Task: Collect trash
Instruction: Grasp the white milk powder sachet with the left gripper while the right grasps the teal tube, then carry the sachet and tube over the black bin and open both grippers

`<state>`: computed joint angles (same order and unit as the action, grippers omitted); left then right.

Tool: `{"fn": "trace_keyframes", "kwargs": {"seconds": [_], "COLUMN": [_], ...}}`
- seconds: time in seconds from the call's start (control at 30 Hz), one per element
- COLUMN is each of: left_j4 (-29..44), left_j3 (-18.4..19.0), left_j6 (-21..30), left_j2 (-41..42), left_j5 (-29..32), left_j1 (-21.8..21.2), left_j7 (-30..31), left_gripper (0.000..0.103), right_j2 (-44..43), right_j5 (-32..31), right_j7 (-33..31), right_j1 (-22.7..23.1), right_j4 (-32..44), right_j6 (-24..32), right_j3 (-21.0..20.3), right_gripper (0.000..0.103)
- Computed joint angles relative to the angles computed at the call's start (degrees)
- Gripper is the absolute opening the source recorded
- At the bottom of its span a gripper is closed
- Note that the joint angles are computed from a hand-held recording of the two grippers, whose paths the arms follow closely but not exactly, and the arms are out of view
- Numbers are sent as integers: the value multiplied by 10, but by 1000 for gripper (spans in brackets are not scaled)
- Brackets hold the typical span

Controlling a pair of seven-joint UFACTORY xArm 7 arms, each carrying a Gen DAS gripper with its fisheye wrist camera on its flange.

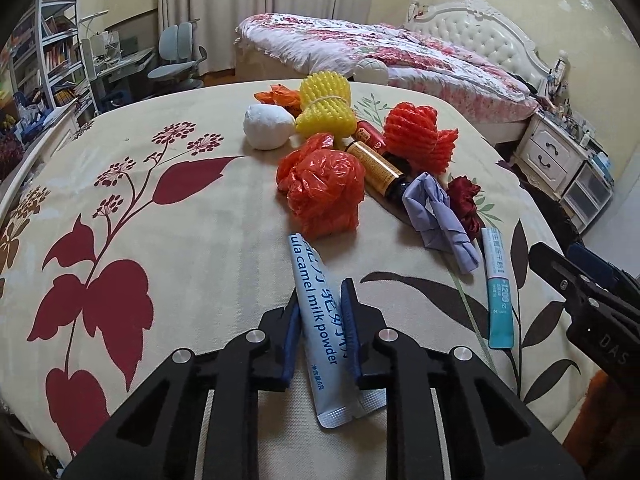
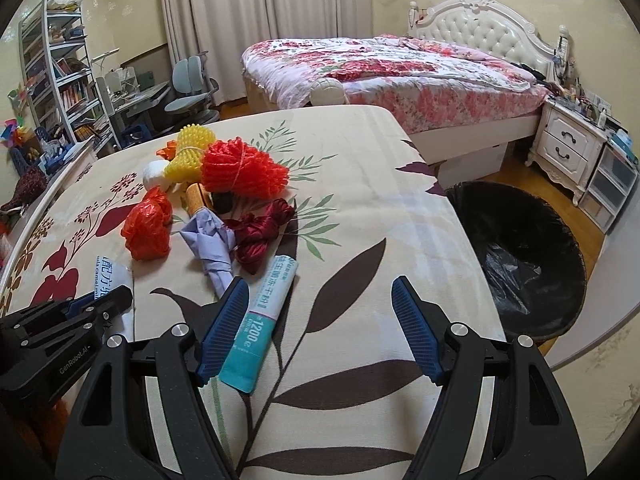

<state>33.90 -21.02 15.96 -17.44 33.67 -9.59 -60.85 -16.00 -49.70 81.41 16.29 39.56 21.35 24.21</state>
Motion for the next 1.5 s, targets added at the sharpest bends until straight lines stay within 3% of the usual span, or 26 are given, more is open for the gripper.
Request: {"fn": "trace_keyframes", "kwargs": {"seconds": [0.17, 0.3, 0.5, 0.97, 1.27, 1.5], "left_j4": [-8, -16, -21, 21, 82, 148], "left_j3": [4, 2, -4, -42, -60, -54], "left_j6": [-6, -11, -21, -59, -69, -58], "left_j2": [-7, -16, -24, -9, 37, 92], "left_j5": [-4, -9, -21, -12, 54, 137], "left_j1": [1, 4, 4, 34, 47, 21], "left_j7": [3, 8, 18, 20, -19, -72], "left_gripper": [18, 17, 16, 15, 15, 15], "right_j2": [41, 61, 46, -40, -100, -133], "right_j5": [-1, 53, 60, 66, 101, 128], "right_j7": [-11, -66, -72, -68, -92, -114], "right_j1": [17, 50, 52, -25, -92, -141], "right_j4": [28, 23, 7, -35, -64, -90], "right_j6": [13, -11, -13, -46, -56, -68], "right_j3": [0, -34, -39, -14, 6, 18], "right_gripper": [72, 41, 8, 7, 7, 7]}}
